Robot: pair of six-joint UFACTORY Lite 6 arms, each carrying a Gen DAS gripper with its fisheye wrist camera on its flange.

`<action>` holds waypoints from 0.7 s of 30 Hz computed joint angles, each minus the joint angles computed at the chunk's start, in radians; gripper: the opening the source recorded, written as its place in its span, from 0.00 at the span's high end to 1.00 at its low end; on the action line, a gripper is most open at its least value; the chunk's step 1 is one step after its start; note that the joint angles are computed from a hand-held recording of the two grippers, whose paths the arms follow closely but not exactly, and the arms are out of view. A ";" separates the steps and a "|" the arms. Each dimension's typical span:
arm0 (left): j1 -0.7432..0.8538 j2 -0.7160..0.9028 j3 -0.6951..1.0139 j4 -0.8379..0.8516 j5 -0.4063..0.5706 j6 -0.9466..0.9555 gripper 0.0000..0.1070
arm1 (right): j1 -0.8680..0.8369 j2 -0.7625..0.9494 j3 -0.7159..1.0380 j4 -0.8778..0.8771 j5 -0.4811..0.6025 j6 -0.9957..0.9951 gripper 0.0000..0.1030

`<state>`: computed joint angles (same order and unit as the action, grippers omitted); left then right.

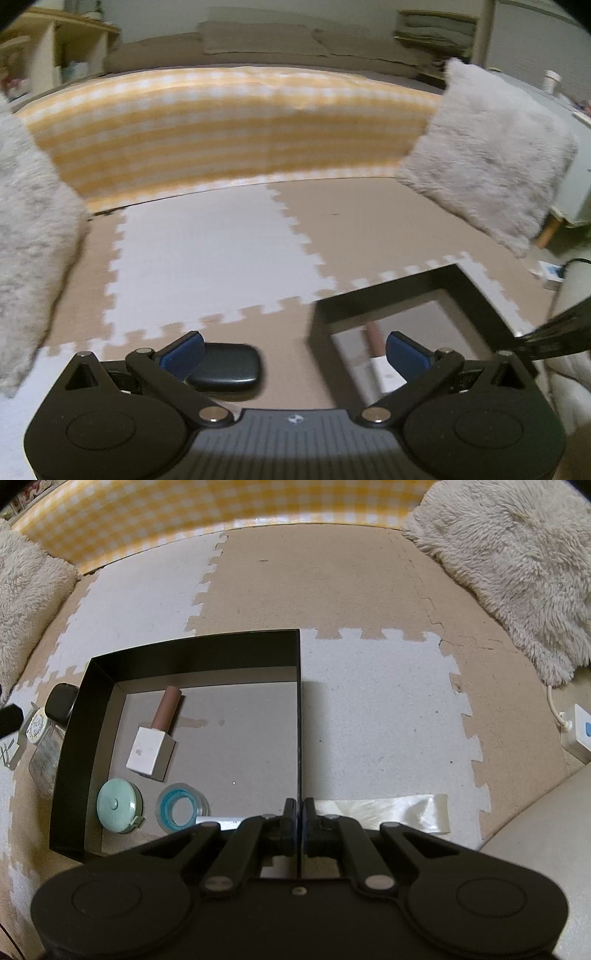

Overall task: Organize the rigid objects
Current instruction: 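Move the left gripper back over the clear plastic case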

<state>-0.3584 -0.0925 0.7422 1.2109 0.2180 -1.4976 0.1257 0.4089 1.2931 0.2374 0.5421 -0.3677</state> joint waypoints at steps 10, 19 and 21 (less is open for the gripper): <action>0.148 0.033 -0.088 -0.190 -0.054 0.261 0.04 | 0.000 0.000 0.000 0.000 0.000 0.000 0.97; 0.188 0.158 -0.104 -0.439 -0.089 0.527 0.09 | 0.000 0.000 0.000 0.001 0.000 0.000 0.97; 0.199 0.166 -0.115 -0.419 -0.107 0.500 0.09 | 0.000 0.000 -0.001 0.000 -0.001 0.000 0.97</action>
<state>-0.1599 0.0738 0.6274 0.7922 0.1107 -0.9976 0.1257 0.4089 1.2925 0.2377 0.5412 -0.3681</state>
